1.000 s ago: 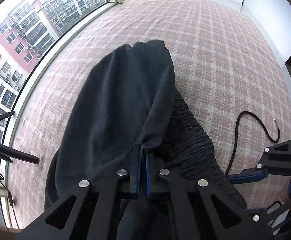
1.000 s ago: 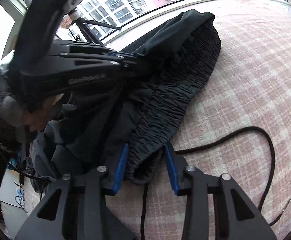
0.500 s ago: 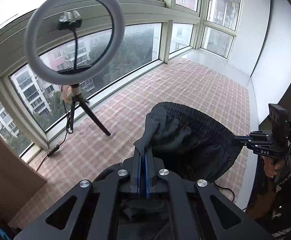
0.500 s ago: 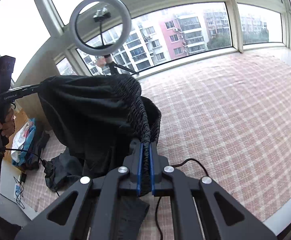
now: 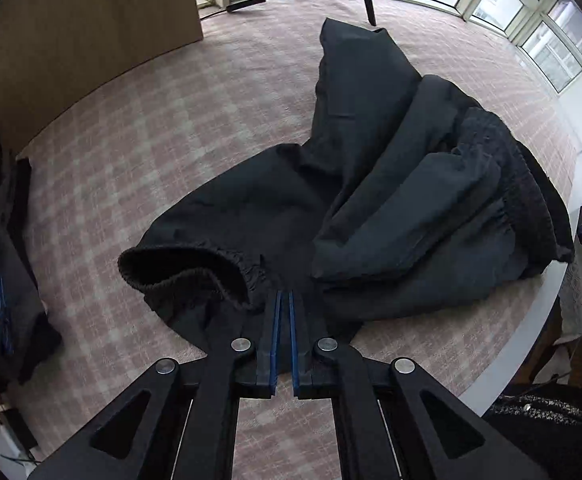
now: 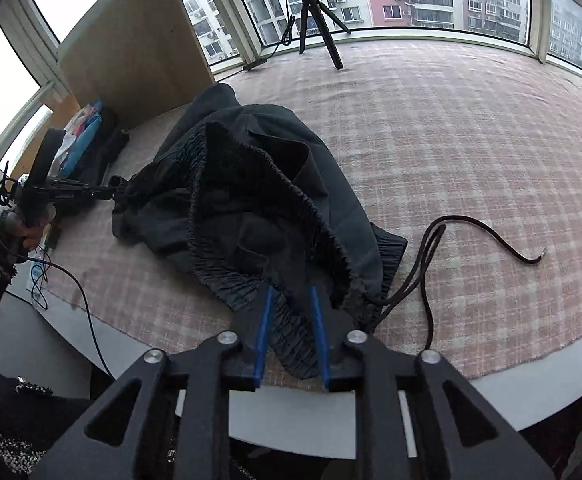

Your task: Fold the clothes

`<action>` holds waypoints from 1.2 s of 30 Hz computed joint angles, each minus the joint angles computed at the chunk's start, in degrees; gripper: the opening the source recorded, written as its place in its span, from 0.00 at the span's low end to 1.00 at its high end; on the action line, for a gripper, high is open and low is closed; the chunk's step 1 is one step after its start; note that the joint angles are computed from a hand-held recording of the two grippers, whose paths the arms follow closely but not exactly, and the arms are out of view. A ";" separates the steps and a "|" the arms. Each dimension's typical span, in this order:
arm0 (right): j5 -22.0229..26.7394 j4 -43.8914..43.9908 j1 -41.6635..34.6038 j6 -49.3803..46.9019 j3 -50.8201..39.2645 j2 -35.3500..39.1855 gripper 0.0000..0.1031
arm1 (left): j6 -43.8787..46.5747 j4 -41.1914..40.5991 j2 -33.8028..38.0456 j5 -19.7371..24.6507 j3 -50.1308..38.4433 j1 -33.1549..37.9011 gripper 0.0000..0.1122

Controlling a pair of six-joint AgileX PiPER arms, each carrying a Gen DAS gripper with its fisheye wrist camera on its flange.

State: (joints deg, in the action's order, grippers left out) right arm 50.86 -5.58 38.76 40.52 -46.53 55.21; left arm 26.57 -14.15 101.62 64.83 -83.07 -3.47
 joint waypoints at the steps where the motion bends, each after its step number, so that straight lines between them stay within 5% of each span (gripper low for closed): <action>1: -0.17 -0.56 -0.48 1.28 0.77 -2.51 0.45 | 1.70 -1.34 -1.38 -0.67 0.41 -1.10 0.02; 2: -0.42 -0.80 -1.35 2.32 1.72 -5.08 0.45 | 3.58 -2.64 -2.75 -1.46 0.72 -2.55 0.08; 4: -0.89 -0.50 -4.22 4.28 3.95 -8.92 0.45 | 7.23 -5.16 -5.08 -2.92 0.79 -5.57 0.38; 5: -0.69 -1.03 -5.37 5.17 4.61 -9.67 0.45 | 9.12 -5.79 -5.48 -4.35 0.81 -8.07 0.60; 6: -0.79 -2.43 -5.50 6.33 4.90 -9.54 0.45 | 10.77 -5.82 -4.88 -5.72 0.19 -10.83 0.64; 14: -10.48 -2.45 -9.71 -5.37 2.30 8.48 0.45 | 11.13 3.53 6.17 -11.04 -7.35 -25.51 0.64; 16: -11.90 -2.74 -9.65 -7.45 0.40 14.42 0.42 | 10.78 5.18 8.55 -9.68 -8.96 -26.44 0.55; 17: -12.29 -2.14 -10.19 -8.82 -0.42 16.63 0.34 | 11.21 4.53 9.84 -7.94 -10.25 -26.24 0.38; 18: -12.39 -0.59 -11.56 -10.57 -0.83 17.31 0.06 | 11.39 3.81 10.71 -6.53 -11.24 -25.83 0.18; 20: -12.43 2.38 -14.21 -13.94 -1.73 18.72 0.05 | 11.08 2.62 10.92 -5.03 -12.51 -24.35 0.03; 23: -12.34 8.84 -21.62 -19.73 -2.65 16.44 0.05 | 11.65 -1.23 11.11 -2.44 -16.64 -20.13 0.03; 25: -11.50 14.63 -27.83 -24.51 -4.15 15.87 0.05 | 10.56 -2.21 12.01 -1.19 -20.62 -17.79 0.04; 27: -9.58 13.55 -30.86 -22.77 -7.09 17.79 0.05 | 7.08 0.39 13.75 -1.25 -24.93 -17.41 0.17; 30: -7.57 12.02 -34.09 -19.06 -10.28 22.96 0.05 | 0.88 5.01 14.87 -3.56 -28.27 -18.29 0.16; 32: -7.41 15.10 -36.92 -21.25 -11.01 25.55 0.05 | 2.19 0.99 13.30 -3.64 -26.97 -18.41 0.19; 34: -7.64 18.39 -39.20 -24.68 -11.01 27.22 0.05 | 3.96 -0.94 11.41 -4.99 -24.18 -20.00 0.33; 36: -7.35 20.17 -40.56 -27.08 -10.94 28.08 0.05 | 5.32 1.05 9.70 -7.88 -20.49 -23.80 0.66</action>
